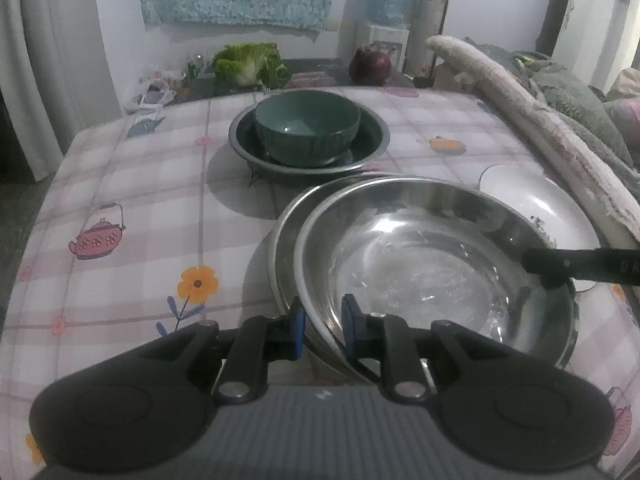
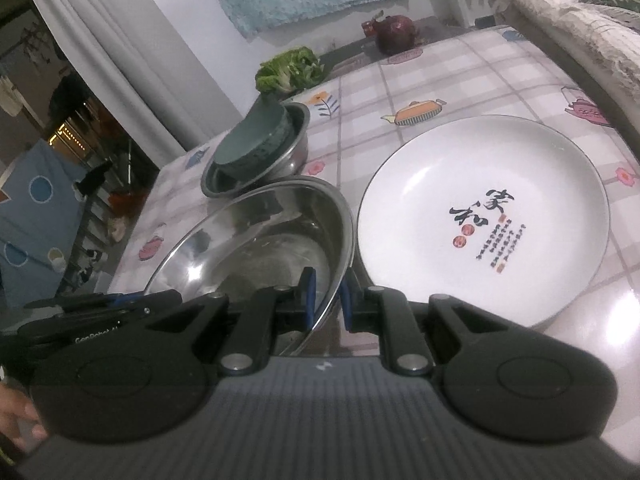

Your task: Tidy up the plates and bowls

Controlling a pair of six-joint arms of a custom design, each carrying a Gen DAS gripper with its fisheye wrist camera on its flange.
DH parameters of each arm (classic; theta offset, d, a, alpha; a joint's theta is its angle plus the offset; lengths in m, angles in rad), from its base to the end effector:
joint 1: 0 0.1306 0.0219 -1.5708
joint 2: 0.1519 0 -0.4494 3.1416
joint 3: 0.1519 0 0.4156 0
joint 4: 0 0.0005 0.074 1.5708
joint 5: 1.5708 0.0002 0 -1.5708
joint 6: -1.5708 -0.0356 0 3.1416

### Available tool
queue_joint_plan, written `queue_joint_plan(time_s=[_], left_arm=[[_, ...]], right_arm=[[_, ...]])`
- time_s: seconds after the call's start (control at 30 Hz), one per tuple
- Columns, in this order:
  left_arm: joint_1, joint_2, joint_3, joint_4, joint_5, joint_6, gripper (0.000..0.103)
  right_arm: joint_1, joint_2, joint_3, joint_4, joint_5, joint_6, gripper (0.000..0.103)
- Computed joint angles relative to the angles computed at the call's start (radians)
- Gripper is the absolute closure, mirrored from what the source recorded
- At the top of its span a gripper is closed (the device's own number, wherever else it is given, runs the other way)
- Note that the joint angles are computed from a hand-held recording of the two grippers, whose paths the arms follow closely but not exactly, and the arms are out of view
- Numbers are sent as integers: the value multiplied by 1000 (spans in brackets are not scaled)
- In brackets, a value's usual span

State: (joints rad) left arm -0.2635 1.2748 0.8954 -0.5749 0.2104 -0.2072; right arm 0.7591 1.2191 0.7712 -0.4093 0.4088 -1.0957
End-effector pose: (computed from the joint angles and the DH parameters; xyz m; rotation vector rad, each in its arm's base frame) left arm 0.3901 -0.1135 0.3325 0.6692 2.4278 -0.2882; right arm 0.2836 0.2488 0.3103 0.5771 2.3041 0.4117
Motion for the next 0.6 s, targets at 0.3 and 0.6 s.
queue_joint_plan(time_s=[0.3,0.6], left_arm=[[2,18,7,11,-14,-2,80],[21,19,13,5,-10,3,77]], right_arm=[[-26,39,18,10,-24,29,88],[-29,61,45,-17,-12,42,76]])
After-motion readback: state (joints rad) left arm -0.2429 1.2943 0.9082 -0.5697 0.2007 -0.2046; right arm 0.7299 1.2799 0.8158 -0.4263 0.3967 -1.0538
